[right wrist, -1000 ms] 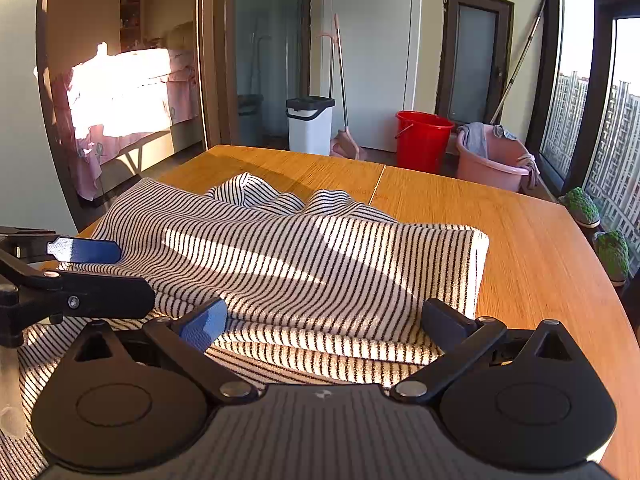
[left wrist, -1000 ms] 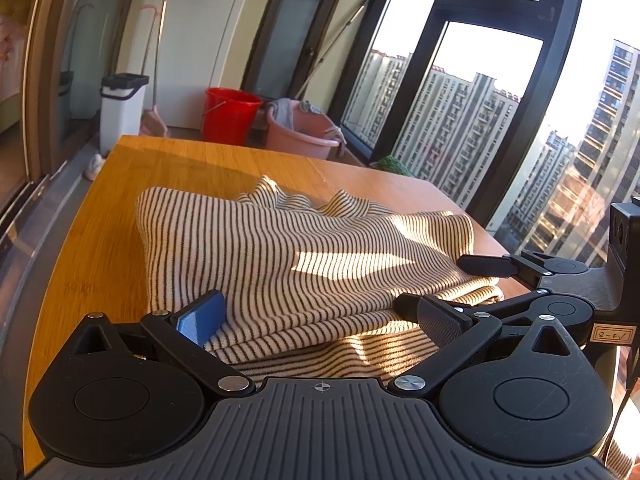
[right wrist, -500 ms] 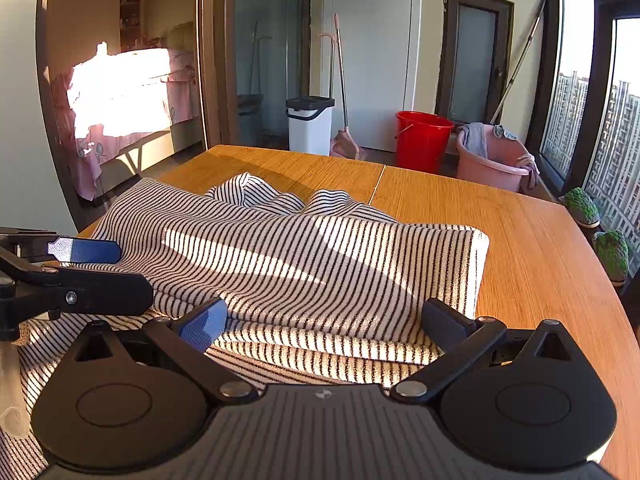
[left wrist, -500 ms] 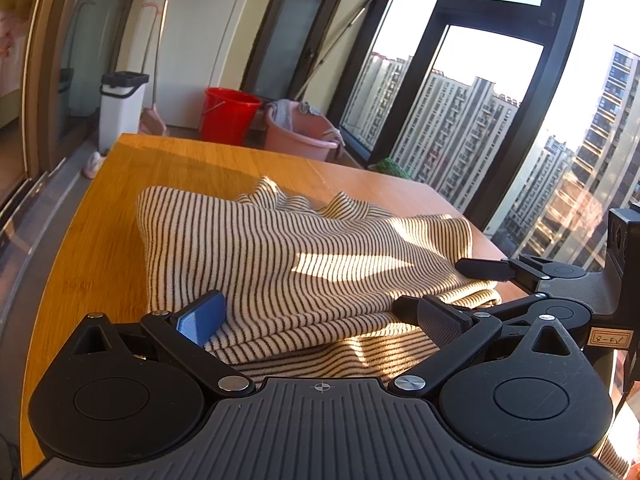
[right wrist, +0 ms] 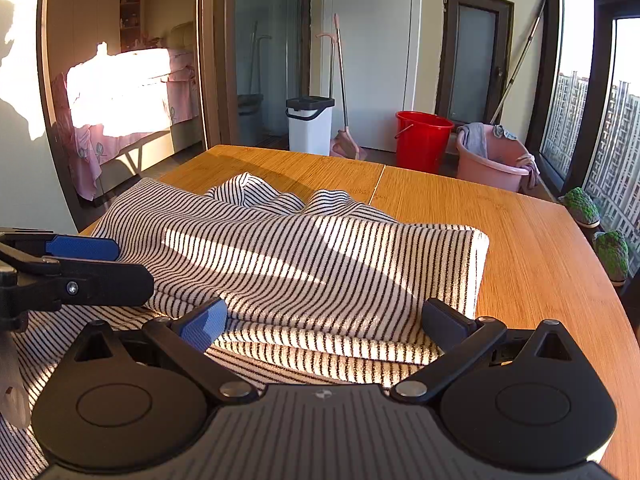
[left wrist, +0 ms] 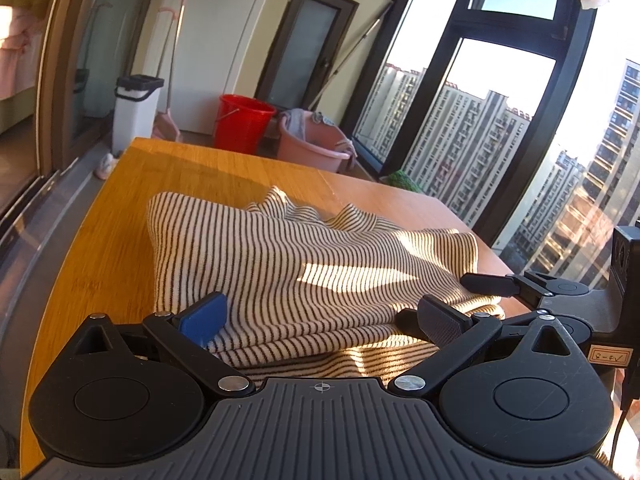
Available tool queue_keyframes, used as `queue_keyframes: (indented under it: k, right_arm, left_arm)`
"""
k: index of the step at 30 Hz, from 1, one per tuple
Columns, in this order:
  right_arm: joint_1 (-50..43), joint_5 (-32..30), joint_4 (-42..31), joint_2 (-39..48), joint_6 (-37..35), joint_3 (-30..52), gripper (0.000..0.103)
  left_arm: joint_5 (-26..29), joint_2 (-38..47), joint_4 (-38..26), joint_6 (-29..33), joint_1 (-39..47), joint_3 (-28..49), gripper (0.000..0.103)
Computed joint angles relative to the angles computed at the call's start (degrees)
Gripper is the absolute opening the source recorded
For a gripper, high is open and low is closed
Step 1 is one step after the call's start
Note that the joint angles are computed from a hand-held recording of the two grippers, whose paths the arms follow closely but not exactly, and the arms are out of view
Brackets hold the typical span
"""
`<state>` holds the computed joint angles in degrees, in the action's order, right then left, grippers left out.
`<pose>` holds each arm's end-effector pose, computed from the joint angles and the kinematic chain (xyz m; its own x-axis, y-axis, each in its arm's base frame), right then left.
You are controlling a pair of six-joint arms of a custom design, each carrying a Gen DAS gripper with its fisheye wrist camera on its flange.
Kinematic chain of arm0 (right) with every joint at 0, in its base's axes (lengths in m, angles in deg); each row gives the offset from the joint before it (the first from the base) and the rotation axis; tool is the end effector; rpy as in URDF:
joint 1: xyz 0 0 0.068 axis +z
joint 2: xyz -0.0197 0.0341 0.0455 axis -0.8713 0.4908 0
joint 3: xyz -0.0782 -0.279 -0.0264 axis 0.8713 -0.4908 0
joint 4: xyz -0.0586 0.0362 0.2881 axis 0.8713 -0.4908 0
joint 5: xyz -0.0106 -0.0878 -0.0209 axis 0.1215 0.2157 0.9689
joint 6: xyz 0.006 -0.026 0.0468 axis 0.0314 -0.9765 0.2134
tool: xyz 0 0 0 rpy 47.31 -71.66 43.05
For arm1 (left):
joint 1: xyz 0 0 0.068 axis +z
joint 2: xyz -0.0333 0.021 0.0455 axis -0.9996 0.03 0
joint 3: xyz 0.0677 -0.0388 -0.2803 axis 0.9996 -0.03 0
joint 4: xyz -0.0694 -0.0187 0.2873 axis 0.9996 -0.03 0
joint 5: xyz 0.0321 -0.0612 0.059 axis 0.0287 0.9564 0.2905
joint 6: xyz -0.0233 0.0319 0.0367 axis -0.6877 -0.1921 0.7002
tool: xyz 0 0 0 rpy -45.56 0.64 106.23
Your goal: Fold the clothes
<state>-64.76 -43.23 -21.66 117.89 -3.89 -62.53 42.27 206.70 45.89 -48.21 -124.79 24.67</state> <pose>0.2110 -0.0073 0.0221 -0.5636 -0.1323 -0.8154 -0.2103 0.9775 -0.0133 0.2292 -0.1692 0.0060 -0.5927 -0.0534 -0.8037 0.3831 0.8590 -0.3397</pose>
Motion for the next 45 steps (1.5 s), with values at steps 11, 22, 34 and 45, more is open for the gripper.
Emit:
queue_keyframes:
  k: [11, 22, 34, 45]
  right_arm:
    - [0.34, 0.37, 0.08, -0.03, 0.19, -0.12, 0.103]
    - [1.02, 1.72, 0.45, 0.26, -0.44, -0.13, 0.103]
    - [-0.31, 1.11, -1.65, -0.83, 0.61, 0.7, 0.103]
    - [5.17, 8.7, 3.06, 1.55, 1.02, 0.04, 0.103]
  left_arm:
    - [-10.5, -12.66, -5.57, -7.41, -9.43, -7.45, 0.103]
    - [-9.24, -1.52, 1.3, -18.01, -8.05, -4.89, 0.103]
    - [-21.01, -7.32, -16.8, -15.65, -12.67, 1.41, 0.103]
    - [-24.65, -7.99, -8.9, -8.02, -14.68, -3.03, 0.103]
